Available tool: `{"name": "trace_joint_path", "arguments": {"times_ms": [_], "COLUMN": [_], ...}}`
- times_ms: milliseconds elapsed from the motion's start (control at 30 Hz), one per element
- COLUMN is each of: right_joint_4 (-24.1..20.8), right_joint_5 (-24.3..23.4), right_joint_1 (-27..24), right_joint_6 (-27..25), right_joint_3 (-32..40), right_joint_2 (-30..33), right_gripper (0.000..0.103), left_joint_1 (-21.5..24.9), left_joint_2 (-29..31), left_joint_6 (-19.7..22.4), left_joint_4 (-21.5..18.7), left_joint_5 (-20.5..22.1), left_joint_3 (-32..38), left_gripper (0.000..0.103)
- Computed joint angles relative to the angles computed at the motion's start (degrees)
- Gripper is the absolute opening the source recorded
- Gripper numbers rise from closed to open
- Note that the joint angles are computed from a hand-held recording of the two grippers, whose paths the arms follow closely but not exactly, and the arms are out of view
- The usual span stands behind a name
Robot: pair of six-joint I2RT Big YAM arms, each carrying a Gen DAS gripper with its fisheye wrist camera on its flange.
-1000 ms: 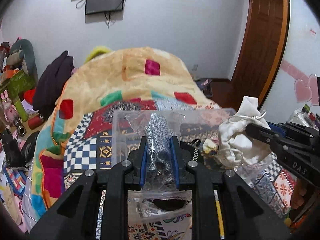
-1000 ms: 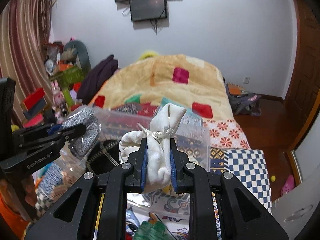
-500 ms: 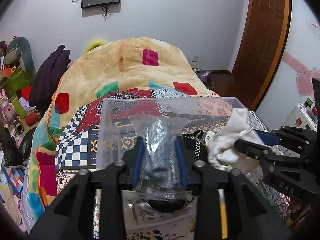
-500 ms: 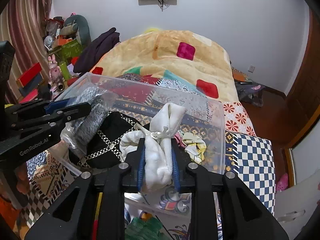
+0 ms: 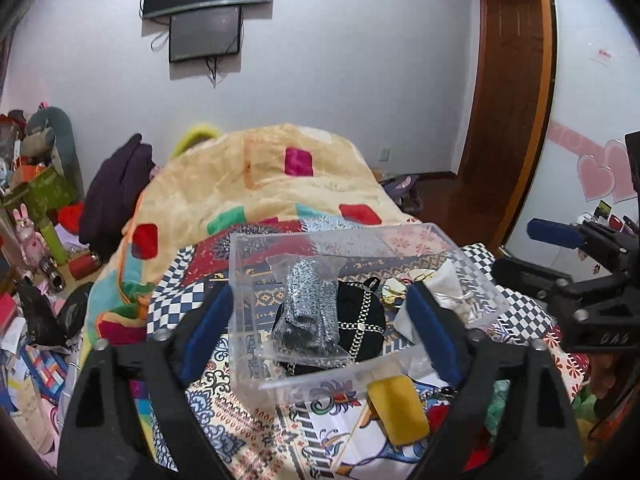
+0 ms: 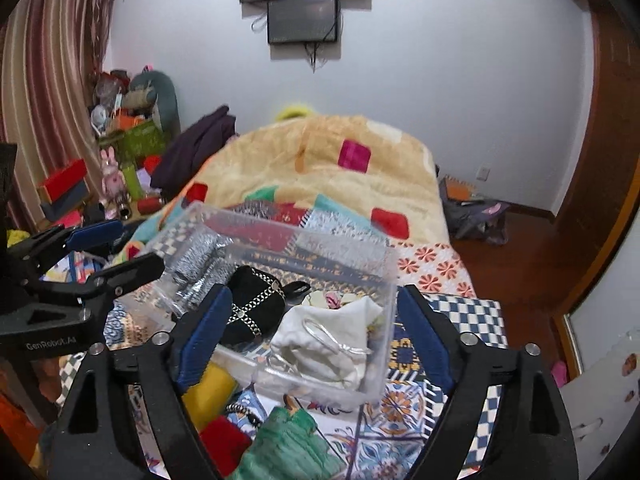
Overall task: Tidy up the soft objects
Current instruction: 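Grasp the yellow sponge with the left tool while the right tool grasps the green knitted glove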
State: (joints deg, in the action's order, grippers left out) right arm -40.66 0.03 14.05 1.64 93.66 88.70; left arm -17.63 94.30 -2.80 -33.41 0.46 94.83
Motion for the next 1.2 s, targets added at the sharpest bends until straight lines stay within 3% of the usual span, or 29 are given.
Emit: {"name": "trace_joint_path", "arguments": {"times_ms": [167,367,733,800,933,1133,1200], "right_joint_4": [1.3,-0.4,-5.1,-5.1,-5.1,-7.0,-7.6], "right_joint_5": [-0.4,-1.0,-1.5,-2.7,-3.7,-6.3,-7.9], "right_joint_1": [-0.1,0.5,-0.4,-1.4,-2.8,-3.6,-3.8], "right_joint_6": [-0.1,0.5,0.2,1.4,2.6,3.2,3.2], "right_joint_3": [-3.7,-7.6,-11.2,-12.0,-13.7,-13.9,-13.9], "right_joint_2": [-3.1,-4.1,-1.2,-1.5,-2.6,-2.8,-2.7], "right_gripper": [0.092,0.092,0.092,0.091,0.089,0.068,0.057], "left_joint_1": [-0.7,-1.7,-4.4,-4.5,-4.4,-4.2,-4.1], "left_joint_2": [-3.1,-4.7,-0.3,1.1,3.5,4.3,4.7], "left_joint_6": [0.2,-0.7,-0.9,-1.6,-2.4,-2.4,-2.2], "left_joint_4": [1.6,1.0,-3.2,-4.7,-8.2,-9.5,-10.4], "left_joint_5": [0.7,1.7,-0.9,0.2,2.2,4.6,5.8], "left_joint_3": [-3.7,-7.2,-7.1,-5.9,-4.0,-3.7,-3.3], "left_gripper": [0.1,0.1,0.1,0.087,0.074,0.054,0.04]}}
